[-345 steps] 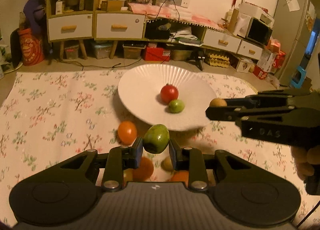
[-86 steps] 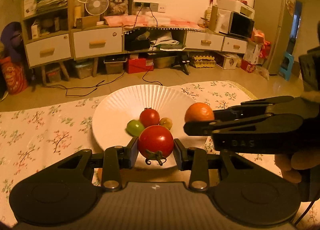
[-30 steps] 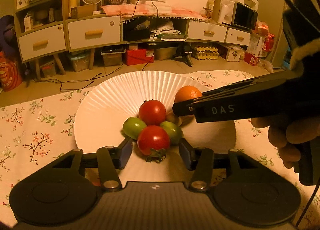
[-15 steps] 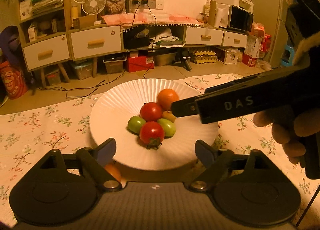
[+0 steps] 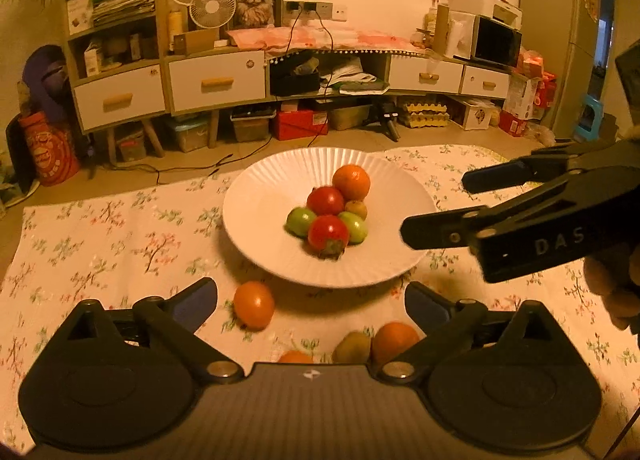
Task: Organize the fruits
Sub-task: 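Move both open tools back over the remaining fruit cluster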
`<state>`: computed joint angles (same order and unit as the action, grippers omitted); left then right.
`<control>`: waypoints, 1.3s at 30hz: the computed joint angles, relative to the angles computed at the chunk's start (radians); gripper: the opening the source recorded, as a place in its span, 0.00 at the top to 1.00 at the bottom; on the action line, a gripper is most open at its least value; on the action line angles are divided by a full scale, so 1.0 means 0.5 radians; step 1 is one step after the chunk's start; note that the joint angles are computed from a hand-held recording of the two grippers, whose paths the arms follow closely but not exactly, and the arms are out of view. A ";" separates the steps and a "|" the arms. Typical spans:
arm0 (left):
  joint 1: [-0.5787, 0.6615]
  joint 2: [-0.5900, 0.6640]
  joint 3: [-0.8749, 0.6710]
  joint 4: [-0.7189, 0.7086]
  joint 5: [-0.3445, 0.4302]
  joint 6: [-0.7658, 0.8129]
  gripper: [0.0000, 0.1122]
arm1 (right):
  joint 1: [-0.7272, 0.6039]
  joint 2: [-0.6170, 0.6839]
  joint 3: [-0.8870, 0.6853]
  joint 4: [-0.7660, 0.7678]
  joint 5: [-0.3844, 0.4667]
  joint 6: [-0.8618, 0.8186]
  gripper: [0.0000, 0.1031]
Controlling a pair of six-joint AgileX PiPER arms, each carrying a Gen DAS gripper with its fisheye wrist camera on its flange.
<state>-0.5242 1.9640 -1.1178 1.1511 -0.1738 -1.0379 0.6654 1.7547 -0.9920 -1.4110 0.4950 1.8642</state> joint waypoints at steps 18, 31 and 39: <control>0.098 -0.184 0.395 -0.506 -0.117 0.509 0.12 | 0.300 -0.068 0.135 0.016 0.175 0.190 0.07; 0.274 -0.239 0.580 -0.054 -0.245 0.149 0.12 | 0.464 -0.022 0.168 0.002 0.232 0.329 0.04; 0.359 -0.262 0.731 -0.237 -0.357 0.446 0.12 | 0.551 0.059 0.186 0.038 0.247 0.292 0.04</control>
